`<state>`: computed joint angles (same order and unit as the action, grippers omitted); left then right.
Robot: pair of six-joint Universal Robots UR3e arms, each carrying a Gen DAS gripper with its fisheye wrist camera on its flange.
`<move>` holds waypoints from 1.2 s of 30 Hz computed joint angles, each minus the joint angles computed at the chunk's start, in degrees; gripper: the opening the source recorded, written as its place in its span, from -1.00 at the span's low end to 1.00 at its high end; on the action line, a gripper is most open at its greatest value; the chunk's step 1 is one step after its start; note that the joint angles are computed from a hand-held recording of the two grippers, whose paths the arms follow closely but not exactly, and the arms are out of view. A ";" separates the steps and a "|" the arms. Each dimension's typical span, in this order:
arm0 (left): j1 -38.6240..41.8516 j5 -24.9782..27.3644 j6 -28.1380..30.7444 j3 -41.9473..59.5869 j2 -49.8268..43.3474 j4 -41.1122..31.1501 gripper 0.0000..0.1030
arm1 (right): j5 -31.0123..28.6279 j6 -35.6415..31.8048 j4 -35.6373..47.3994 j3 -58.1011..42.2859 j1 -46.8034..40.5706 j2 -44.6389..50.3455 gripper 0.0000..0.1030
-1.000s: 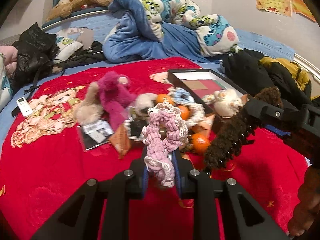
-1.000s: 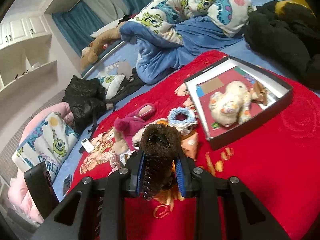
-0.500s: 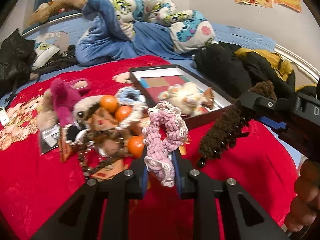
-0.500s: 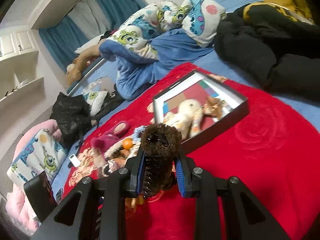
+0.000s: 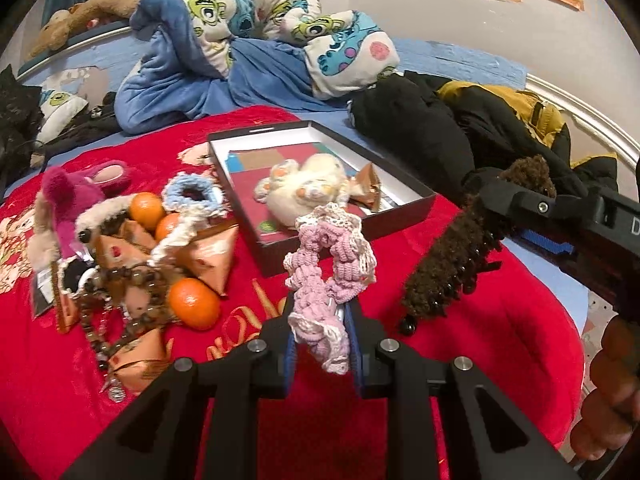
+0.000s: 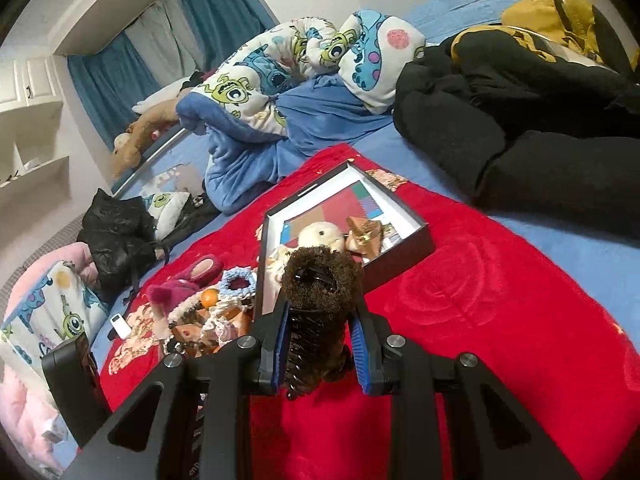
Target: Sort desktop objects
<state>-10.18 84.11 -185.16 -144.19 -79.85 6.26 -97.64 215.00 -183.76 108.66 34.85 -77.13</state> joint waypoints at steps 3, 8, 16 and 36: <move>-0.43 -0.46 -0.51 1.14 -2.03 0.72 -0.58 | -1.78 -0.96 2.98 -1.64 0.22 -1.28 -0.49; 0.17 -1.58 -0.36 2.39 -2.73 -0.47 -0.58 | -5.18 -1.64 4.94 -6.47 1.56 -0.54 -0.49; 3.00 -2.97 0.52 7.73 -2.84 -5.97 -0.58 | -2.11 -2.20 6.22 -14.65 0.11 4.64 -0.49; 2.88 -5.08 3.33 31.26 -26.15 -11.03 -0.57 | 9.30 -6.12 7.14 -32.09 -10.05 25.36 -0.49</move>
